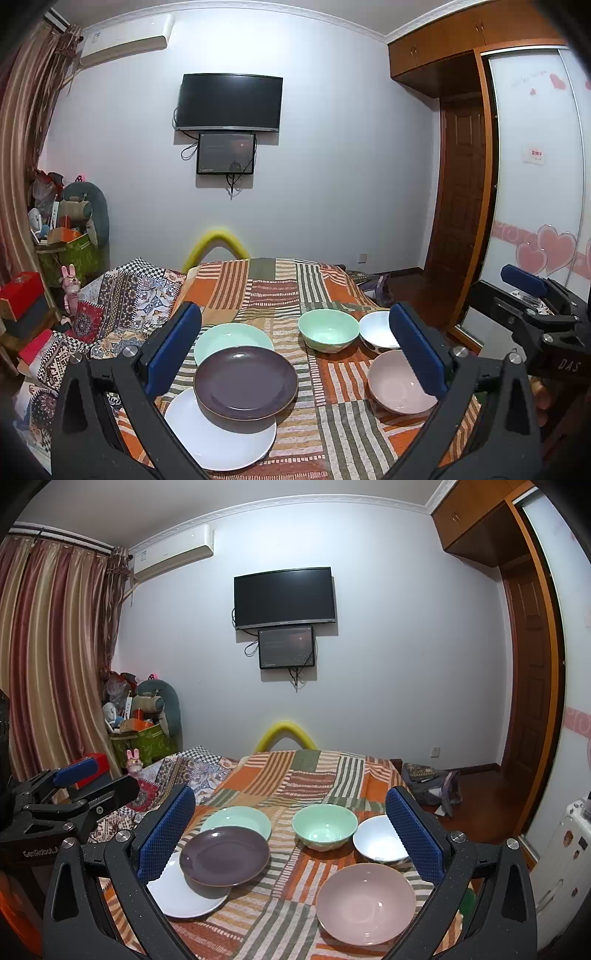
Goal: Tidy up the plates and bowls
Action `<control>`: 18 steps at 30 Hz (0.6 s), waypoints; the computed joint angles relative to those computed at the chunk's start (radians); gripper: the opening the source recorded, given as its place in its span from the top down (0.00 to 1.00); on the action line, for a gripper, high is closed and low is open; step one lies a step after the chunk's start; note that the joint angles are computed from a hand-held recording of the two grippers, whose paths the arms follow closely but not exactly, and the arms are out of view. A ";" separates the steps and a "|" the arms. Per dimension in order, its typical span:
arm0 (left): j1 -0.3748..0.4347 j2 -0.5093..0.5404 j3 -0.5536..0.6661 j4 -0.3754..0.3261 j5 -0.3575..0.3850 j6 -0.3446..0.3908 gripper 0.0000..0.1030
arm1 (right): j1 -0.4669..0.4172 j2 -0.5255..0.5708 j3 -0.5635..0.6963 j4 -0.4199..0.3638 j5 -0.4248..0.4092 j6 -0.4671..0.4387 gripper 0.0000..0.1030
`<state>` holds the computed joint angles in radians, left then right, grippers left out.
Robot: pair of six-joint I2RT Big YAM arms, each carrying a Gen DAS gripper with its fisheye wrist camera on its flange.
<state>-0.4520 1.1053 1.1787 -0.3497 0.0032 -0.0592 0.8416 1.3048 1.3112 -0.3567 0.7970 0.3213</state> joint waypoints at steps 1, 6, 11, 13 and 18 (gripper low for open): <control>-0.003 0.004 0.002 0.000 -0.004 0.000 0.00 | 0.000 0.001 0.000 0.000 0.000 0.000 0.00; 0.000 0.001 -0.002 0.000 0.002 -0.001 0.00 | 0.000 -0.002 -0.003 0.002 0.000 0.001 0.00; 0.000 0.003 0.002 -0.002 0.002 -0.001 0.00 | -0.001 -0.002 -0.005 0.003 -0.001 0.003 0.00; -0.002 0.004 0.002 0.001 -0.001 -0.001 0.00 | -0.001 -0.003 -0.004 0.001 -0.001 0.004 0.00; -0.004 0.008 0.005 0.001 -0.002 -0.002 0.00 | -0.001 -0.003 -0.005 0.001 -0.002 0.005 0.00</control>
<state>-0.4563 1.1132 1.1842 -0.3483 0.0017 -0.0608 0.8405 1.3018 1.3064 -0.3557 0.7954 0.3267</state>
